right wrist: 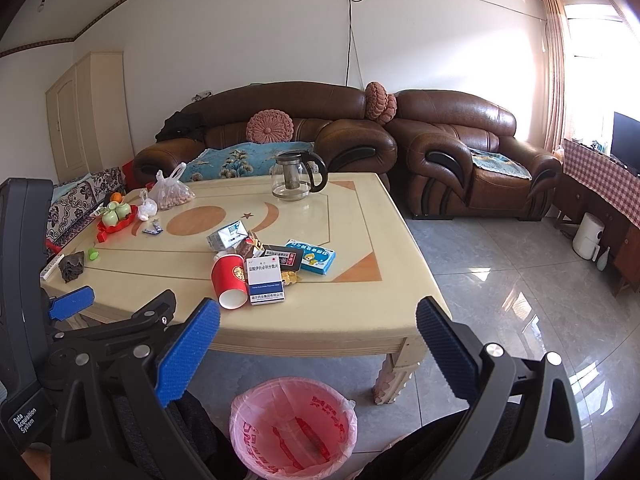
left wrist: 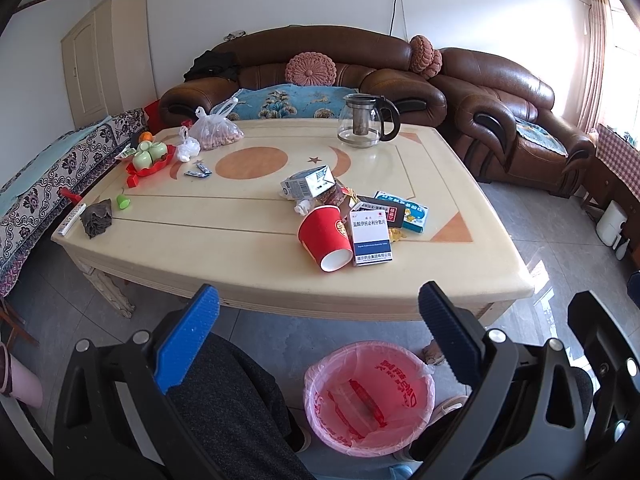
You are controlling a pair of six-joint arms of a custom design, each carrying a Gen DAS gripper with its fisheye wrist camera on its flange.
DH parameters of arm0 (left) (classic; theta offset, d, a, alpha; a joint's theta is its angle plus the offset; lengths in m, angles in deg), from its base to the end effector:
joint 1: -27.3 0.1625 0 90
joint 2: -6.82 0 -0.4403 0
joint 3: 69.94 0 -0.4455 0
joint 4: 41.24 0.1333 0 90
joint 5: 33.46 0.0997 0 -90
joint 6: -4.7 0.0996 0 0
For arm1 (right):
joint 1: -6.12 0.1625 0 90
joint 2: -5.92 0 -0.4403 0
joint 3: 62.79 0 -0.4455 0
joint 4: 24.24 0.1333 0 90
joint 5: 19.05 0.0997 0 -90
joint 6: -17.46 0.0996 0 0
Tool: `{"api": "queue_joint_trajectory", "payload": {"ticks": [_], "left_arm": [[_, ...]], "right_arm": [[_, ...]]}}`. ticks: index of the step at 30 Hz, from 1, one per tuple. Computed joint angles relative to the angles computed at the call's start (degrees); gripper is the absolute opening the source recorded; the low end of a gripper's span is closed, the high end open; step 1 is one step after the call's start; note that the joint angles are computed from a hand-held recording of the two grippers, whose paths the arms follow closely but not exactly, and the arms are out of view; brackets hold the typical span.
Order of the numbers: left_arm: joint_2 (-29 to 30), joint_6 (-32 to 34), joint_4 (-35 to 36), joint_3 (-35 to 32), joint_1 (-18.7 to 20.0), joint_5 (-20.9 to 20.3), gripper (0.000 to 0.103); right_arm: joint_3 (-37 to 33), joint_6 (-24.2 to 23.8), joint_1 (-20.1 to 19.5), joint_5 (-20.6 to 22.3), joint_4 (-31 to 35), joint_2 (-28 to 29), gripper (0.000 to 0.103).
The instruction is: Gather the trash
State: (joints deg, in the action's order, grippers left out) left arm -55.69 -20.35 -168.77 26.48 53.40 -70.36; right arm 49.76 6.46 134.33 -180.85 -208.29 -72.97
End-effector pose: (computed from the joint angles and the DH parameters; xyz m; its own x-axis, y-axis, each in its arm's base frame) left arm -0.5136 -0.4887 0.2512 -0.6599 0.2825 -0.6963 0.6809 0.6167 -0.3951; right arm 0.3594 -0.3941 0.4189 -0.6841 0.3733 0.6266 -0.4443 0.4681 -0.7639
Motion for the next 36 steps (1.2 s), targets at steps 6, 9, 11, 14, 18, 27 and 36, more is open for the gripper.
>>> {"api": "queue_joint_trajectory", "payload": {"ticks": [6,9,11,14,18,27,36], "left_arm": [[-0.1,-0.1,0.1,0.1,0.0,0.1,0.098],[-0.1,-0.3,0.4,0.0,0.0,-0.1,0.098],[-0.1,-0.7,0.9,-0.2,0.2,-0.7,0.098],[-0.2,-1.6,2.2,-0.8,1.0,-2.5,0.098],[0.1,-3.6,4.2,-1.4,1.8,-2.6,0.098],[1.5,-7.6,7.8,-3.7,4.9,-3.8,0.098],[5.1,-8.2,9.3,-8.3,7.6,-3.9,0.098]], "right_arm": [[-0.3,0.5,0.1,-0.1,0.5,0.2,0.096],[-0.8,1.1,0.4,0.0,1.2,0.7,0.096],[-1.0,2.7,0.3,0.8,3.1,0.6,0.096],[-1.3,4.6,-0.2,2.3,5.9,0.4,0.096],[-1.6,3.4,-0.8,3.2,5.0,0.7,0.096],[-0.9,-3.7,-4.3,8.0,-0.7,0.0,0.096],[-1.3,-6.9,-9.0,14.0,-1.9,-0.5,0.096]]}}
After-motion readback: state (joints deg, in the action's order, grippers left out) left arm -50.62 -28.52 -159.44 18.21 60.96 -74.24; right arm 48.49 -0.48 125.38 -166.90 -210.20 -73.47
